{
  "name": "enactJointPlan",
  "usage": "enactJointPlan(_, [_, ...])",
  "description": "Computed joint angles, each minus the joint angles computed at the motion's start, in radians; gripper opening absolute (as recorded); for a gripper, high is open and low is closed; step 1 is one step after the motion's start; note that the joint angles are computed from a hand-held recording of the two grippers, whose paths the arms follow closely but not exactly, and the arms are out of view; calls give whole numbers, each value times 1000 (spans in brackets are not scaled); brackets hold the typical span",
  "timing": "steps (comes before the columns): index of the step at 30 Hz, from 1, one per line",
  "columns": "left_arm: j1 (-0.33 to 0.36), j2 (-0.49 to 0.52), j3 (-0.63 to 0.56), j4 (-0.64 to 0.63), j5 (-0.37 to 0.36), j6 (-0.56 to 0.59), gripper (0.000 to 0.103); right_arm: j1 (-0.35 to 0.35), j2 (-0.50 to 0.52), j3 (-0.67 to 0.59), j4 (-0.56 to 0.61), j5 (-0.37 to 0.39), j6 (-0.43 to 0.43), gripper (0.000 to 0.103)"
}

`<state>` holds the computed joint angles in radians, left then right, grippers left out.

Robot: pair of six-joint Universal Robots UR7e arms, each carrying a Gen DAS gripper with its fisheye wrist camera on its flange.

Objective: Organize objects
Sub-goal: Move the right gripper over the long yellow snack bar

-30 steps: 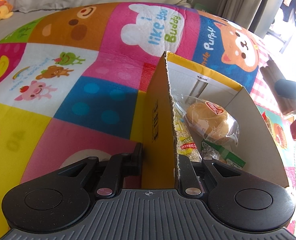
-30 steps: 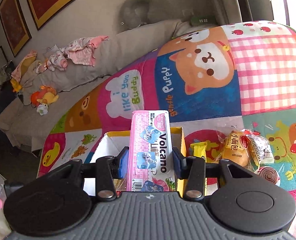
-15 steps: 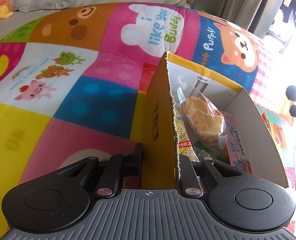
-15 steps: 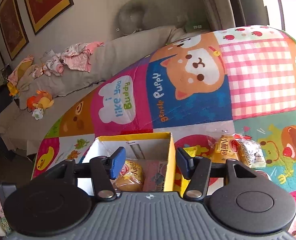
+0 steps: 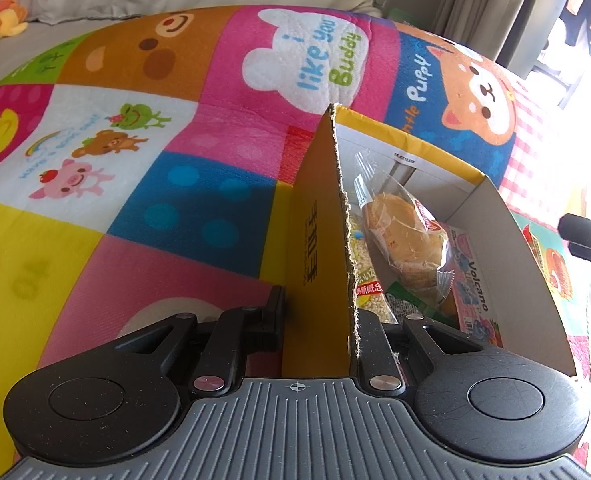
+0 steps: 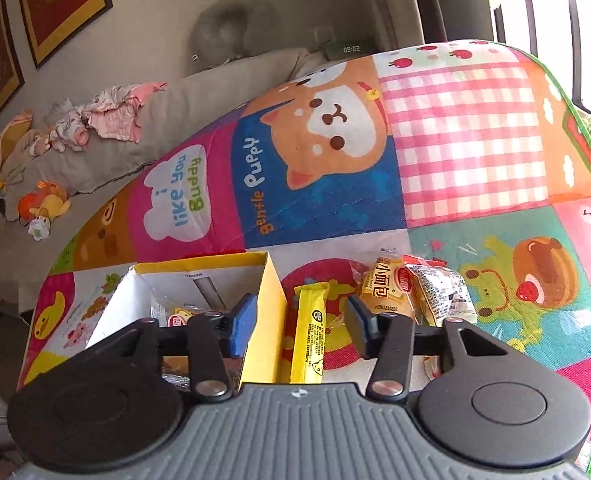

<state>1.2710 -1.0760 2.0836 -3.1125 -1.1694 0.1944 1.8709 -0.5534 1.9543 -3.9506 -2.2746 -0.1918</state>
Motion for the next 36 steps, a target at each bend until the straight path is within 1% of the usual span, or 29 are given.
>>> enactJointPlan(2, [1,1,-1,-1,-1,-1,18,8,16,-16,8,0,-25,38])
enactJointPlan(7, [4,-1,-1,1,-9,1,18,19,33,-50,68,25,-47,38])
enactJointPlan(9, [5,-2,-2,4,-11,4,18,17,34,-54,47,25,-46,38])
enactJointPlan(11, [5,-2,-2,4,-11,4,18,7,24,-47,10,8,-42,38])
enactJointPlan(14, [4,0,-1,1,-9,-1,18,-25,-16,-17,-33,-29,-23,39])
enactJointPlan(16, [4,1,-1,-2,-8,-4,18,-53,-50,10,-50,-53,6,40])
enactJointPlan(17, [4,1,0,-3,-8,-6,18,-67,-65,24,-55,-61,23,43])
enactJointPlan(19, [4,1,0,-5,-8,-8,18,-95,-96,59,-52,-57,67,45])
enactJointPlan(20, [4,1,1,-5,-8,-8,18,-106,-108,79,-40,-40,89,46])
enactJointPlan(21, [4,0,1,-4,-8,-7,18,-120,-123,104,-16,-1,115,46])
enactJointPlan(22, [4,0,1,-4,-7,-7,18,-132,-134,126,10,47,135,46])
enactJointPlan(25, [4,-1,1,-2,-6,-5,18,-174,-160,171,122,238,187,46])
enactJointPlan(26, [3,-1,1,-1,-6,-4,18,-178,-151,164,151,267,198,46])
enactJointPlan(29, [4,-2,1,0,-7,0,18,-164,-100,113,184,235,197,46])
enactJointPlan(33, [4,-2,1,0,-7,0,18,-168,-77,77,211,263,195,46])
enactJointPlan(36, [4,-2,1,-1,-7,-1,18,-159,-56,37,239,225,169,46])
